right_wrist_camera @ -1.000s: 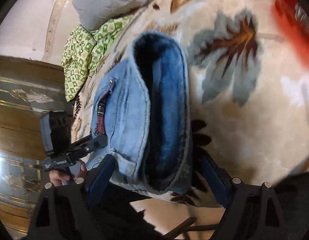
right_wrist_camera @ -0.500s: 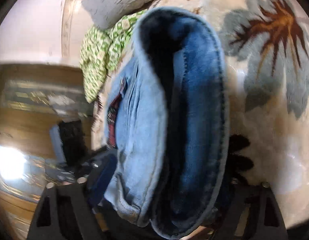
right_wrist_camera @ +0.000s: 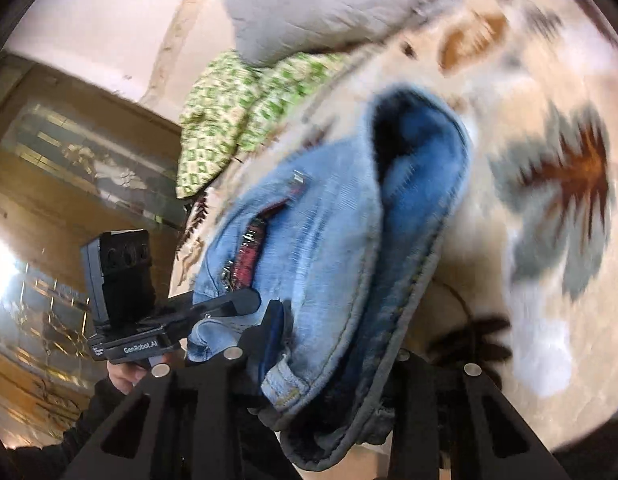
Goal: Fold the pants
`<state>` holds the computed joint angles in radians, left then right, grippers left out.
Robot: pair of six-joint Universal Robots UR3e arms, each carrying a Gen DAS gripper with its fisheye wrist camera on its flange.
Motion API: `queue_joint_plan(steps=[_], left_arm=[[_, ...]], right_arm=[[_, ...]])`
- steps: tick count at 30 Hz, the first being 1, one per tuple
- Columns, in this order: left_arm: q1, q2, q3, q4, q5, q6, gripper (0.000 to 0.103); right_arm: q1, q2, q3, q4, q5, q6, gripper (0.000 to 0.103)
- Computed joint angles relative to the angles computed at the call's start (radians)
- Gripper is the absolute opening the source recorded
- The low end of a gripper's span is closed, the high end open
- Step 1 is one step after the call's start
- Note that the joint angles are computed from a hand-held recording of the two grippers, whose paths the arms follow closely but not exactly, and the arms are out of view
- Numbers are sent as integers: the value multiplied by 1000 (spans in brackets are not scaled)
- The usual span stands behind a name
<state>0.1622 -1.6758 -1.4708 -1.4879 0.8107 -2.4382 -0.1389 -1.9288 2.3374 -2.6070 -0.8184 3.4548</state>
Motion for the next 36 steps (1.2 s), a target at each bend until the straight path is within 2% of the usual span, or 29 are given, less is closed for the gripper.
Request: queue_joint_plan(steps=[2,6,9,11,12,13,14,15,16,18,21,23,24,26,28,30,32,33,36], left_arm=[[9,-26,63,19,-34,-19,41],[3,-134,188,165,-52,-125,41],[-22,-267,285,221,6,-190,41],[-54,-387,368,199,96,-209,43],[-74,-462,424,164,164,-227,46],[-76,-513,438,155,188,-240,56],[-52,-529,410,183,128,-265,56],[-37,-539,420,160,97,-259,56],[-34,-538,425,152,93,-248,57],[-42,-539,430,162,106,-250,60],[-30,-517,432,130,78,-274,75],[3,-453,386,120,50,-287,82],[23,-402,347,114,44,-270,84],[54,-301,274,112,41,-213,94],[70,-216,218,87,26,-152,100],[77,-129,145,79,30,-86,101],[58,-35,17,212,81,-57,100],[49,12,-60,300,105,-32,100],[34,95,-228,497,161,16,100]], right_arm=[[23,45,-92,-18,-25,-4,36],[97,226,-315,-111,-112,7,36],[99,374,-410,-150,-117,-9,36],[117,532,-494,-153,-124,2,36],[132,614,-539,-142,-138,15,36],[149,712,-608,-82,-143,18,36],[165,771,-635,-67,-163,21,40],[164,817,-620,-132,-152,40,42],[143,826,-594,-182,-106,63,46],[115,826,-587,-168,-51,75,51],[115,818,-640,-60,-44,54,59],[117,782,-670,36,-52,62,77],[115,744,-661,58,-64,61,80],[106,645,-612,53,-73,16,88],[112,519,-544,55,-142,-30,97],[141,422,-498,63,-229,-113,100],[213,396,-537,148,-338,-229,100],[271,394,-547,140,-437,-257,100],[342,377,-540,142,-570,-312,100]])
